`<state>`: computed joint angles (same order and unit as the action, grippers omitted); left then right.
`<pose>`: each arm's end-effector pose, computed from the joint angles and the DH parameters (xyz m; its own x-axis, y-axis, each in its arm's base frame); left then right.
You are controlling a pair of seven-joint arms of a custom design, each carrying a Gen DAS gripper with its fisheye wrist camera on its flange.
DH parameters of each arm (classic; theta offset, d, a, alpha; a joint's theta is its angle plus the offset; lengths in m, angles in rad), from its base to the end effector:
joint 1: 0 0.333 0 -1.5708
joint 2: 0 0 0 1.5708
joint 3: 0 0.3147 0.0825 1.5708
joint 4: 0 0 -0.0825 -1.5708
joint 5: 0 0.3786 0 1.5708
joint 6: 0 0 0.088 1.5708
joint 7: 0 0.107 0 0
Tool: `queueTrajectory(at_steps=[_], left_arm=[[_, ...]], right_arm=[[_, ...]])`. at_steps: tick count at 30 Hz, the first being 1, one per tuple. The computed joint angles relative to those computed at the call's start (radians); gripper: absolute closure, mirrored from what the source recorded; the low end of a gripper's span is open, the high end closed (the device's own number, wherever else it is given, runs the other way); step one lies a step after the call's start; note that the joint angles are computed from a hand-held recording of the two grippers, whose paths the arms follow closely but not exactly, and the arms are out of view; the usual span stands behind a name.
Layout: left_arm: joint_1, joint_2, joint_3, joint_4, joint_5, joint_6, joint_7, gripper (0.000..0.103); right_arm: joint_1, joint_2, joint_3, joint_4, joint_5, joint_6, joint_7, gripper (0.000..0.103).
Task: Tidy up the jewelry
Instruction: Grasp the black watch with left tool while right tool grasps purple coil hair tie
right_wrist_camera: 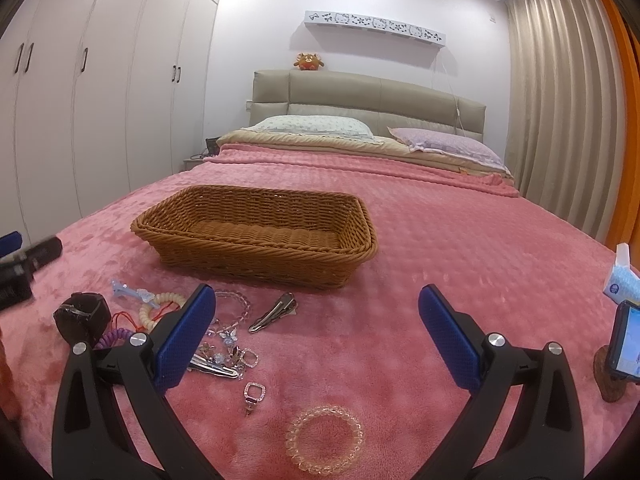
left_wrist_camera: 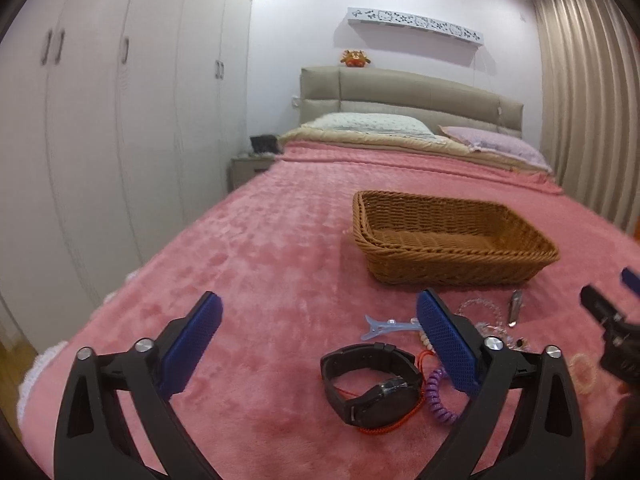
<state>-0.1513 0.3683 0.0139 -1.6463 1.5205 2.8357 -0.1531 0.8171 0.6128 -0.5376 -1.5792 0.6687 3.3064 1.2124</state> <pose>0.6711 -0.1462 0.4558 0.2224 -0.9738 0.0479 -0.4018 -0.1363 -0.9055 0.6819 0.2311 0.4673 0.1496 -0.9871 0.0569 -0.3479 -0.1064 -0.9315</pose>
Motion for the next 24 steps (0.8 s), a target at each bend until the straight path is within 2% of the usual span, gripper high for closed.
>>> queueTrajectory(at_steps=[3,4,5,6,8,10,11,12,13,14,15,17,19,20,21,22,24], left_arm=[[0.084,0.011,-0.042,-0.011,-0.255,0.109,0.257,0.024],[0.119,0.016,-0.073,-0.020,-0.365,0.131,0.377,0.025],[0.181,0.022,-0.140,-0.036,-0.512,0.155,0.547,0.029],[0.225,0.024,-0.194,-0.051,-0.609,0.163,0.660,0.036],[0.289,0.036,-0.284,-0.061,-0.754,0.150,0.826,0.044],[0.347,0.050,-0.362,-0.070,-0.871,0.149,0.961,0.044],[0.363,0.053,-0.384,-0.078,-0.908,0.158,1.002,0.045],[0.390,0.050,-0.415,-0.098,-0.951,0.171,1.047,0.046],[0.394,0.049,-0.421,-0.103,-0.974,0.173,1.070,0.046],[0.388,0.049,-0.415,-0.104,-0.987,0.172,1.083,0.047],[0.389,0.051,-0.419,-0.102,-1.008,0.166,1.103,0.049],[0.406,0.067,-0.449,-0.083,-1.074,0.126,1.162,0.050],[0.474,0.102,-0.536,-0.062,-1.181,0.105,1.268,0.056],[0.513,0.123,-0.585,-0.051,-1.234,0.096,1.324,0.059],[0.534,0.137,-0.614,-0.039,-1.272,0.080,1.361,0.059],[0.555,0.154,-0.644,-0.028,-1.307,0.068,1.401,0.059],[0.562,0.177,-0.660,-0.008,-1.350,0.047,1.445,0.060]], right_arm=[[-0.023,-0.018,0.041,-0.014,-0.013,0.021,-0.033,0.008],[-0.036,-0.027,0.064,-0.018,-0.013,0.025,-0.050,0.009],[-0.060,-0.041,0.099,-0.024,-0.017,0.025,-0.072,0.011],[-0.067,-0.049,0.113,-0.026,-0.015,0.018,-0.087,0.015],[-0.101,-0.075,0.163,-0.032,-0.027,-0.027,-0.104,0.024],[-0.149,-0.102,0.229,-0.036,-0.057,-0.080,-0.106,0.031],[-0.140,-0.105,0.221,-0.040,-0.074,-0.091,-0.093,0.036],[-0.105,-0.108,0.183,-0.051,-0.094,-0.103,-0.071,0.039],[-0.093,-0.111,0.171,-0.060,-0.117,-0.103,-0.047,0.040],[-0.108,-0.124,0.193,-0.072,-0.121,-0.103,-0.049,0.041],[-0.153,-0.139,0.250,-0.073,-0.115,-0.121,-0.068,0.044],[-0.223,-0.154,0.330,-0.061,-0.124,-0.185,-0.067,0.047],[-0.332,-0.164,0.456,-0.030,-0.085,-0.292,-0.104,0.054],[-0.366,-0.160,0.496,-0.012,-0.076,-0.335,-0.110,0.061],[-0.383,-0.154,0.517,0.004,-0.082,-0.374,-0.101,0.066],[-0.374,-0.141,0.509,0.025,-0.119,-0.410,-0.063,0.066],[-0.345,-0.109,0.480,0.070,-0.208,-0.464,0.020,0.067]])
